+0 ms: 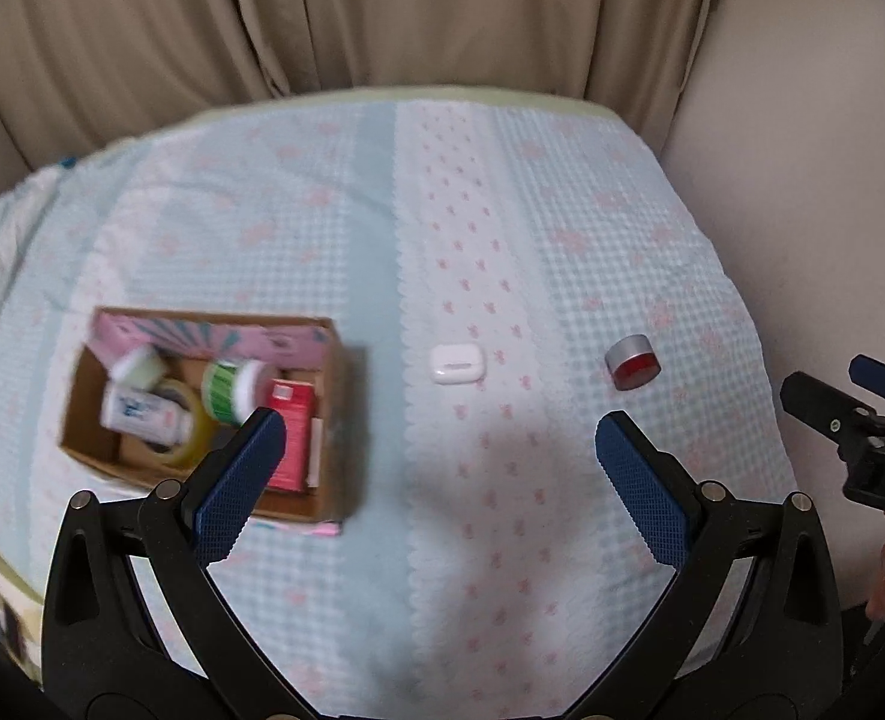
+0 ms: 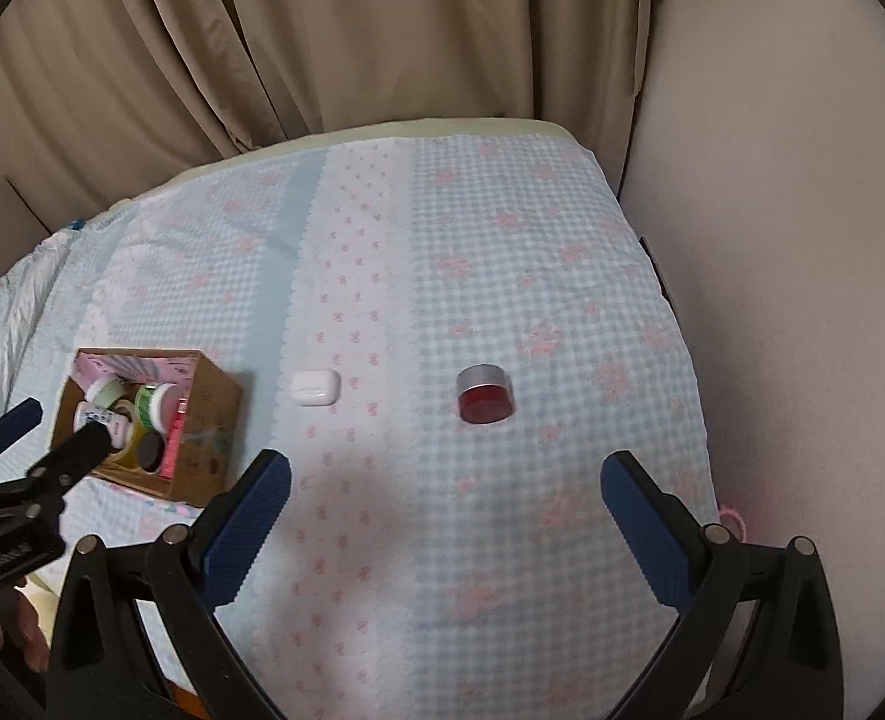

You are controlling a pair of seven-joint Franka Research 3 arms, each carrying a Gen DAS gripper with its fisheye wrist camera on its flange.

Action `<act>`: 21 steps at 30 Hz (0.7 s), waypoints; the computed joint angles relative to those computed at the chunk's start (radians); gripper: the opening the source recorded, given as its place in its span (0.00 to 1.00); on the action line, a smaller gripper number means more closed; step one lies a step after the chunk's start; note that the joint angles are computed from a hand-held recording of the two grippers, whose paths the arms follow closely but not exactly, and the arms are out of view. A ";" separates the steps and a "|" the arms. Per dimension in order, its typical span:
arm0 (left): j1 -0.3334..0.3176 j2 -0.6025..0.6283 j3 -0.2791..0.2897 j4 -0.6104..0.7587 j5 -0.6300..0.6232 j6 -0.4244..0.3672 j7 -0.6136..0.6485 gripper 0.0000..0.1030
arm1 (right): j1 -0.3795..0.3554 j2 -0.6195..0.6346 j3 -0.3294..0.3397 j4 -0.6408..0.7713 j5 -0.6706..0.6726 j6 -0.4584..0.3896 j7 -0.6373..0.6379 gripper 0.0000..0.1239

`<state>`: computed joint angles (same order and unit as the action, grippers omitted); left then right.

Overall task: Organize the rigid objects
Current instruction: 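Move both tools toward the white earbud case and red-and-silver jar, then grasp the white earbud case with the left tool while the right tool grasps the red jar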

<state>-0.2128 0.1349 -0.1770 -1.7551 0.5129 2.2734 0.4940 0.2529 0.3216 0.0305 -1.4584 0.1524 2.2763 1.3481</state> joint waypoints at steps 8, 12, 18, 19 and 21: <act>0.010 0.238 0.025 0.134 -0.086 0.062 0.056 1.00 | 0.000 0.222 -0.006 0.210 0.005 -0.050 0.033 0.83; -0.015 0.368 0.060 0.236 -0.048 0.039 0.082 1.00 | 0.004 0.342 -0.009 0.310 -0.001 -0.049 0.030 0.83; -0.004 0.511 0.095 0.336 -0.072 0.055 0.089 1.00 | 0.001 0.521 -0.001 0.498 0.014 -0.084 0.018 0.83; -0.002 0.530 0.100 0.347 -0.075 0.065 0.088 0.99 | 0.007 0.558 -0.005 0.542 0.003 -0.097 0.014 0.83; 0.002 0.578 0.104 0.393 -0.084 0.063 0.102 0.97 | 0.016 0.618 -0.011 0.608 -0.014 -0.109 0.000 0.81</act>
<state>-0.2103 0.7129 -0.0733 -1.3623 0.4288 2.3361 0.5957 0.2689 0.9393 0.0196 -0.8501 0.1379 2.1670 1.3481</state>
